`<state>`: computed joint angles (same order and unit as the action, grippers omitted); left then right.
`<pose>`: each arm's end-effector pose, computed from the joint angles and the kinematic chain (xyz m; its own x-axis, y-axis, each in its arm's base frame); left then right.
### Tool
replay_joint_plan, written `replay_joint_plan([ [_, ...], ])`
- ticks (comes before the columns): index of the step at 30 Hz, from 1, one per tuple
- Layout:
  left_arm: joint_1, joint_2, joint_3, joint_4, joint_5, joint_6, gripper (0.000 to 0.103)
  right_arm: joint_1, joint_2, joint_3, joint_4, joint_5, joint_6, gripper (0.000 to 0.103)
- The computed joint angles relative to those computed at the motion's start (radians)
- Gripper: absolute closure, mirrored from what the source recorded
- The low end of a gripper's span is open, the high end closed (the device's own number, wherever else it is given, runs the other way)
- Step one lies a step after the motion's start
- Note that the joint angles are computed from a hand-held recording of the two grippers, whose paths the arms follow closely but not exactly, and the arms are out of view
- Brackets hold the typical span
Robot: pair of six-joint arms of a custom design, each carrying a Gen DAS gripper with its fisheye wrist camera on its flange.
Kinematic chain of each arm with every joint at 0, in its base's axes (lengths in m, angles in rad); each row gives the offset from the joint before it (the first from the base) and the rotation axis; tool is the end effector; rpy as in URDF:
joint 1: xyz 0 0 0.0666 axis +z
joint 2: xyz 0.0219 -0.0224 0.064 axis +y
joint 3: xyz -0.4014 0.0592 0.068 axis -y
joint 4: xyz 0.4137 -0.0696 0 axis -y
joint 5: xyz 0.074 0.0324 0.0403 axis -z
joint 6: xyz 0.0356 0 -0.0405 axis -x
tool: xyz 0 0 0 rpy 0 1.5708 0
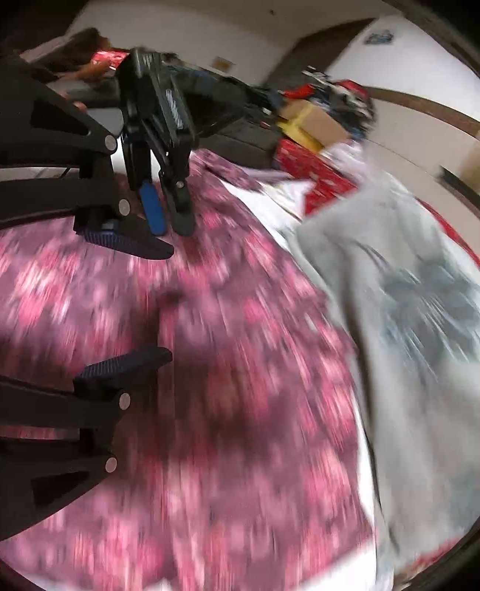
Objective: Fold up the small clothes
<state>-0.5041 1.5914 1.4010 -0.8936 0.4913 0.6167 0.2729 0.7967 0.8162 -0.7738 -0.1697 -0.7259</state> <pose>0.4763 -0.2824 0.3590 -0.9894 -0.0366 -0.1405 0.0575 0.7898 -0.6107 0.2709 0.0817 0.3984 -0.7482 0.4700 -0.4683 0.1504 0.8076 0.5702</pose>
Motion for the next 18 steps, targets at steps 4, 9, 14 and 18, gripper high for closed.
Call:
replay_joint_plan([
  [4, -0.026, 0.008, 0.030, 0.048, -0.084, 0.028, 0.081, -0.220, -0.125, -0.040, -0.089, -0.026, 0.014, 0.050],
  [9, -0.012, -0.053, 0.011, 0.092, -0.192, -0.005, 0.100, -0.522, -0.204, -0.076, -0.119, -0.114, 0.041, 0.048],
  [14, 0.015, -0.062, 0.000, 0.020, -0.278, -0.042, 0.100, -0.633, -0.145, -0.110, -0.080, -0.211, 0.040, 0.045],
  [18, 0.022, -0.052, -0.017, 0.011, -0.264, -0.022, 0.100, -0.538, -0.071, -0.126, -0.017, -0.279, 0.035, 0.050],
])
